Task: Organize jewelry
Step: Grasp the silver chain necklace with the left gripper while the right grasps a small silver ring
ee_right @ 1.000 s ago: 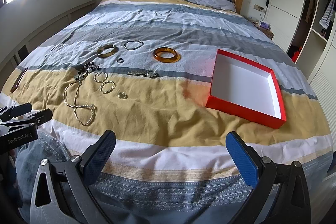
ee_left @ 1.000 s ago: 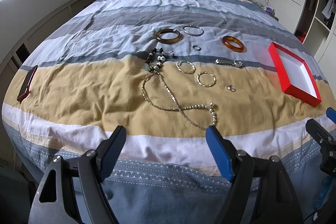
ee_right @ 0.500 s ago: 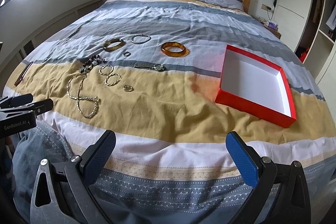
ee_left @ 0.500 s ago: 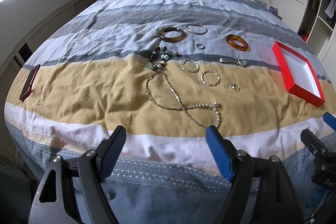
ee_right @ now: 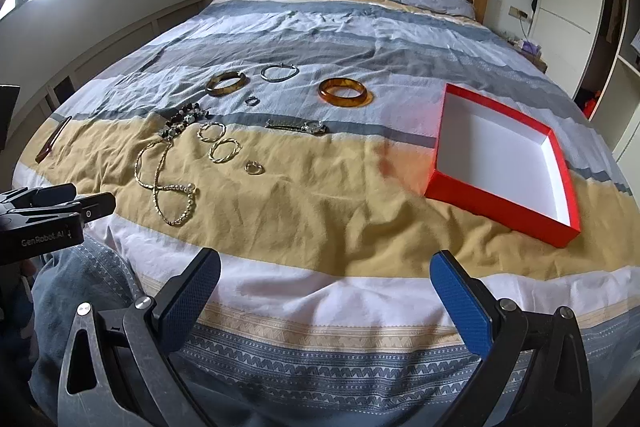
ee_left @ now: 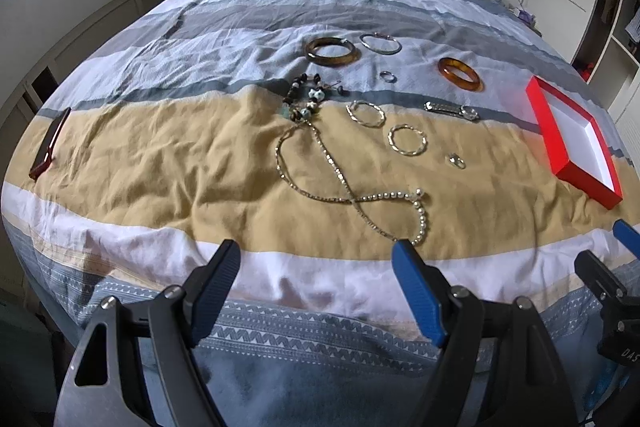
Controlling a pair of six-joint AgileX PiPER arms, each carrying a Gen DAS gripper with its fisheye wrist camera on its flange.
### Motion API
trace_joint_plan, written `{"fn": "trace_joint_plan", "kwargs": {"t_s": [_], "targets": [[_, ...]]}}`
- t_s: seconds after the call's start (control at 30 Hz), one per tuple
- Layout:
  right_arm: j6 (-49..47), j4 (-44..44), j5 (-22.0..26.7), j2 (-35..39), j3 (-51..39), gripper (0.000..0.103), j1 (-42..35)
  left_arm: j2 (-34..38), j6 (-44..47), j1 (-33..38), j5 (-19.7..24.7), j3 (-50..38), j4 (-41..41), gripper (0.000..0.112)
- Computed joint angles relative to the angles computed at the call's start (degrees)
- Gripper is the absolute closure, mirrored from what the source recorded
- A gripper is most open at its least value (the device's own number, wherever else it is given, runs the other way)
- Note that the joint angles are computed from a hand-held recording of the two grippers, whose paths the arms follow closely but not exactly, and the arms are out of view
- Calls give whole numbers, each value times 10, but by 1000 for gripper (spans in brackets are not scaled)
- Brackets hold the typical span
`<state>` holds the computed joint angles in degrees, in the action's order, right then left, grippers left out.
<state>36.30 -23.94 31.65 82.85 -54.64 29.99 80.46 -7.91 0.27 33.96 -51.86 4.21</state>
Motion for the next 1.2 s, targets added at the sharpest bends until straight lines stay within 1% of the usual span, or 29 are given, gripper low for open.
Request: {"fn": "trace_joint_plan", "kwargs": {"t_s": [0.07, 0.13, 0.23, 0.3, 0.33, 0.37, 0.47, 0.57, 0.77, 0.8, 0.83, 0.9, 0.93, 0.97, 1.03, 1.07, 1.13, 1.2], "targets": [[-16, 16, -5, 6, -2, 1, -6, 5, 15, 12, -2, -3, -23, 35], [-36, 33, -6, 15, -8, 1, -13, 14, 69, 39, -1, -8, -89, 35], [-74, 61, -15, 31, -20, 1, -22, 35, 126, 72, 5, -19, -165, 35], [-119, 95, -23, 44, -31, 5, -30, 53, 145, 82, 9, -29, -197, 35], [-148, 118, -25, 52, -37, 9, -35, 65, 149, 86, 10, -36, -209, 35], [-185, 149, -27, 65, -48, 15, -42, 76, 149, 86, 12, -43, -215, 35], [-258, 211, -28, 95, -75, 21, -57, 110, 162, 88, 23, -66, -249, 35], [-332, 272, -26, 126, -108, 27, -69, 143, 147, 80, 27, -90, -253, 35], [-416, 334, -13, 185, -174, 35, -78, 205, 90, 76, 27, -134, -233, 36], [-424, 339, -10, 195, -186, 35, -79, 213, 79, 76, 26, -141, -226, 38], [-435, 348, -5, 209, -203, 37, -80, 221, 60, 73, 27, -148, -208, 47], [-459, 370, 5, 234, -232, 41, -84, 230, 36, 70, 26, -156, -181, 61], [-470, 384, 13, 249, -249, 45, -86, 230, 38, 72, 24, -156, -180, 68], [-479, 395, 22, 264, -266, 48, -87, 229, 44, 76, 22, -155, -183, 72], [-498, 419, 37, 288, -292, 52, -89, 227, 59, 83, 21, -154, -191, 88], [-508, 433, 48, 304, -309, 53, -90, 225, 64, 85, 20, -153, -193, 91], [-518, 450, 62, 327, -332, 56, -90, 223, 82, 90, 21, -152, -204, 103], [-519, 454, 74, 349, -353, 61, -86, 220, 92, 91, 17, -150, -206, 106]]}}
